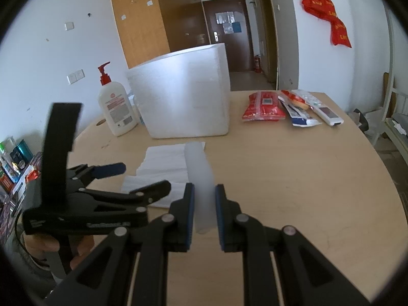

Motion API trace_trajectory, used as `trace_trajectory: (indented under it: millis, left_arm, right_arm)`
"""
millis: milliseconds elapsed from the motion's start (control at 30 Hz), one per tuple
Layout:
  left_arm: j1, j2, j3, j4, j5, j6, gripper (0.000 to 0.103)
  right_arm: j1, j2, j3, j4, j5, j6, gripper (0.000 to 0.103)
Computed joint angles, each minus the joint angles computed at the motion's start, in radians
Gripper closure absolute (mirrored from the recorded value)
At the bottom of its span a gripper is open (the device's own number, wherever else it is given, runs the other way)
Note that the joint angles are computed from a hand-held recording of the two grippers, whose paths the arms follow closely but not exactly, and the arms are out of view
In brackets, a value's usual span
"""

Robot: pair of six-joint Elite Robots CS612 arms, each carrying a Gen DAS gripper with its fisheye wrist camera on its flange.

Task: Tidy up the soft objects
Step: 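Grasp the white tissues with the left gripper while the right holds the strip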

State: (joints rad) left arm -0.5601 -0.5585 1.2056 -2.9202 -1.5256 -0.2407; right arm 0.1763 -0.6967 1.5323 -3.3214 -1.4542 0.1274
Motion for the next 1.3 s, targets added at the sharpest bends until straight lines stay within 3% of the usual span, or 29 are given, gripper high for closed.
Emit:
trace_trajectory:
  millis: [233, 467, 567, 700, 767, 867, 1300]
  left_arm:
    - [-0.003, 0.009, -0.023, 0.070, 0.001, 0.002, 0.018]
    - [-0.018, 0.008, -0.022, 0.081, 0.076, 0.027, 0.029]
    - [-0.018, 0.005, -0.015, 0.071, 0.083, 0.034, 0.039]
    - [-0.017, -0.002, -0.006, 0.063, 0.080, 0.038, 0.078]
    - [-0.018, 0.002, -0.013, 0.069, 0.076, 0.039, 0.088]
    - [-0.018, -0.005, -0.001, 0.059, 0.072, 0.040, 0.090]
    - [-0.017, -0.077, 0.118, -0.140, 0.102, 0.032, 0.090]
  right_arm:
    - [-0.004, 0.002, 0.001, -0.008, 0.014, 0.004, 0.084]
    - [-0.005, 0.001, 0.006, -0.014, 0.016, 0.007, 0.084]
    - [-0.005, -0.001, 0.009, -0.017, 0.017, 0.005, 0.084]
    - [-0.007, -0.005, 0.015, -0.022, 0.016, 0.006, 0.084]
    - [-0.006, -0.008, 0.018, -0.024, 0.012, 0.006, 0.084]
    - [-0.006, -0.011, 0.022, -0.030, 0.009, 0.006, 0.084]
    - [0.006, -0.028, 0.039, -0.057, 0.000, -0.003, 0.084]
